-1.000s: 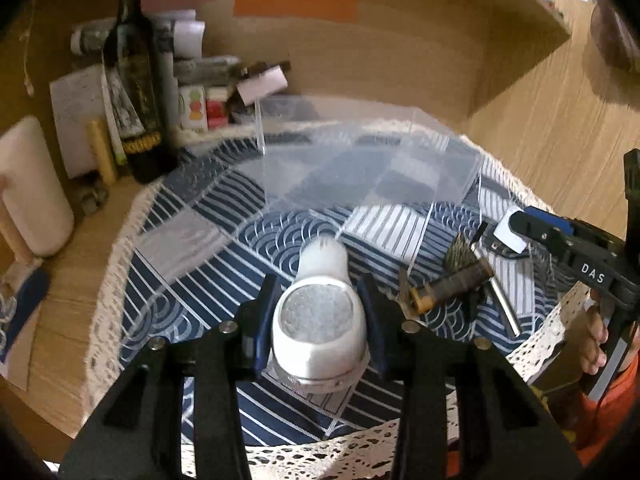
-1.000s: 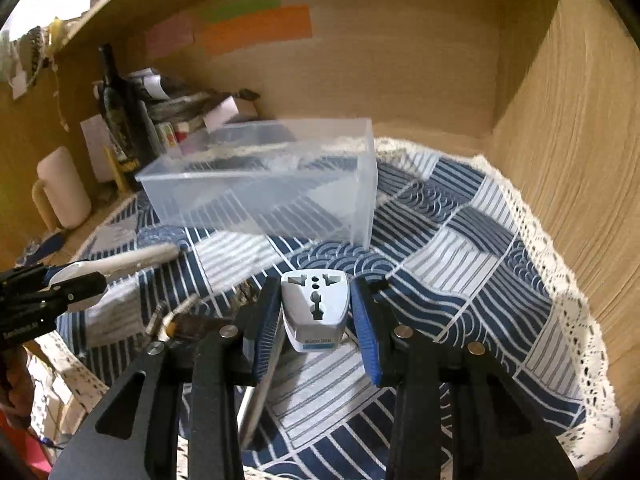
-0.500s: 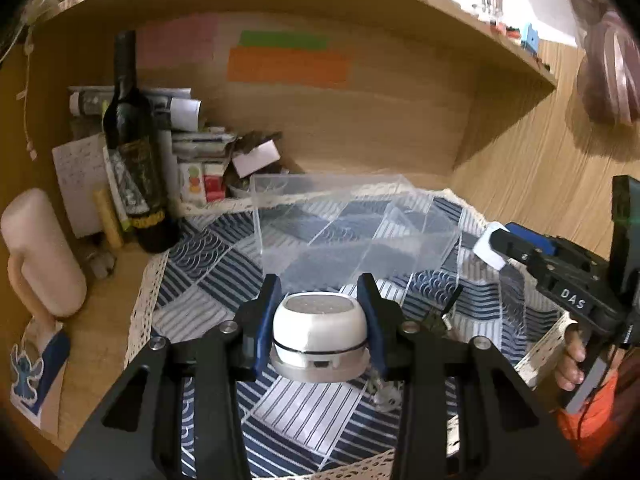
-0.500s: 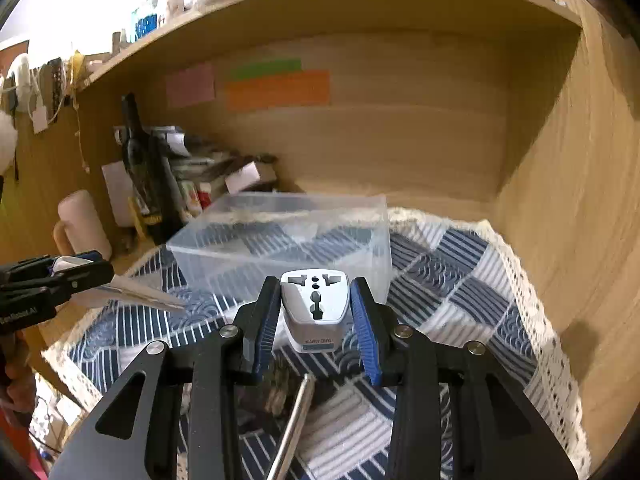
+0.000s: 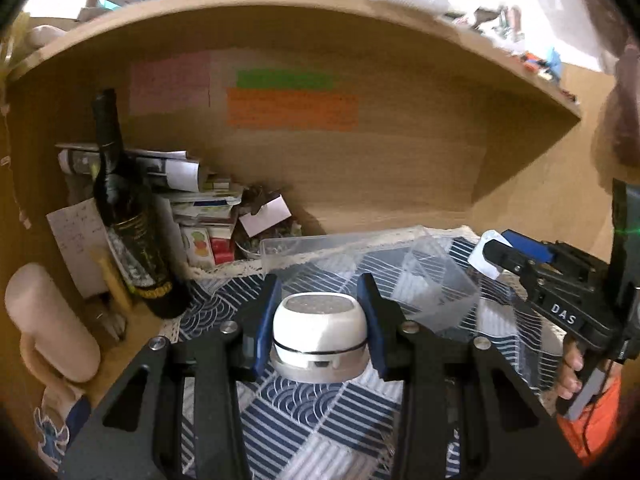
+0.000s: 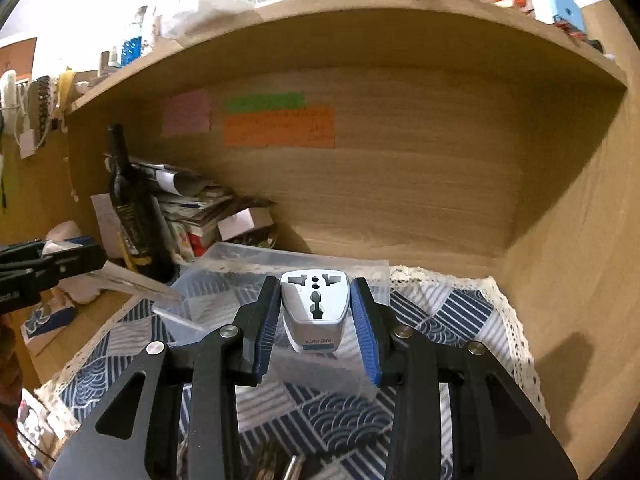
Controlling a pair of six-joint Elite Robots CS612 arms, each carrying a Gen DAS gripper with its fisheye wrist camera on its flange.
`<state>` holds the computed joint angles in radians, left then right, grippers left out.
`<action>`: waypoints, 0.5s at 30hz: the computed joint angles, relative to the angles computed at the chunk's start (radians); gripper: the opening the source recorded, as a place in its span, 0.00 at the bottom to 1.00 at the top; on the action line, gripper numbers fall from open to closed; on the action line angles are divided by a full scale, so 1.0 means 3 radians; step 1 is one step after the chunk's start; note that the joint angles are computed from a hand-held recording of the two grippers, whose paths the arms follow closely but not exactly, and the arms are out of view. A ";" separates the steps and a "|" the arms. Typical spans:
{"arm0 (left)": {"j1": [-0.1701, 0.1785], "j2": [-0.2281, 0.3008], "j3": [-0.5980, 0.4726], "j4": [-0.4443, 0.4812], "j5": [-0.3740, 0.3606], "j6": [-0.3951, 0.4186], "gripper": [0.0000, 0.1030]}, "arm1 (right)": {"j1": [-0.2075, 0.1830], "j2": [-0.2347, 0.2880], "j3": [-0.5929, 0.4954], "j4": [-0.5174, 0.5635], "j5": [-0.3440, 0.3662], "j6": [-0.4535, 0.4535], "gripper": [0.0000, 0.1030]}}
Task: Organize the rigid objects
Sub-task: 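Lower the white device into the clear box with left tool while right drops adapter in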
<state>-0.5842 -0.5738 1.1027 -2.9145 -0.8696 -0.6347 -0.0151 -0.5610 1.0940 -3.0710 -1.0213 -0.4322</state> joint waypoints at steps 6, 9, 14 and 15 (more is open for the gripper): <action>0.0100 0.0219 -0.0369 0.0315 -0.0155 -0.0038 0.38 | 0.0071 0.0183 -0.0372 0.0418 -0.0181 -0.0143 0.32; 0.0142 0.0367 -0.0621 0.0514 -0.0244 -0.0024 0.38 | 0.0106 0.0297 -0.0601 0.0723 -0.0278 -0.0223 0.32; 0.0190 0.0532 -0.0875 0.0664 -0.0376 -0.0032 0.38 | 0.0167 0.0495 -0.0981 0.1211 -0.0491 -0.0368 0.32; 0.0200 0.0556 -0.0902 0.0665 -0.0403 -0.0038 0.38 | 0.0173 0.0522 -0.1034 0.1290 -0.0517 -0.0388 0.32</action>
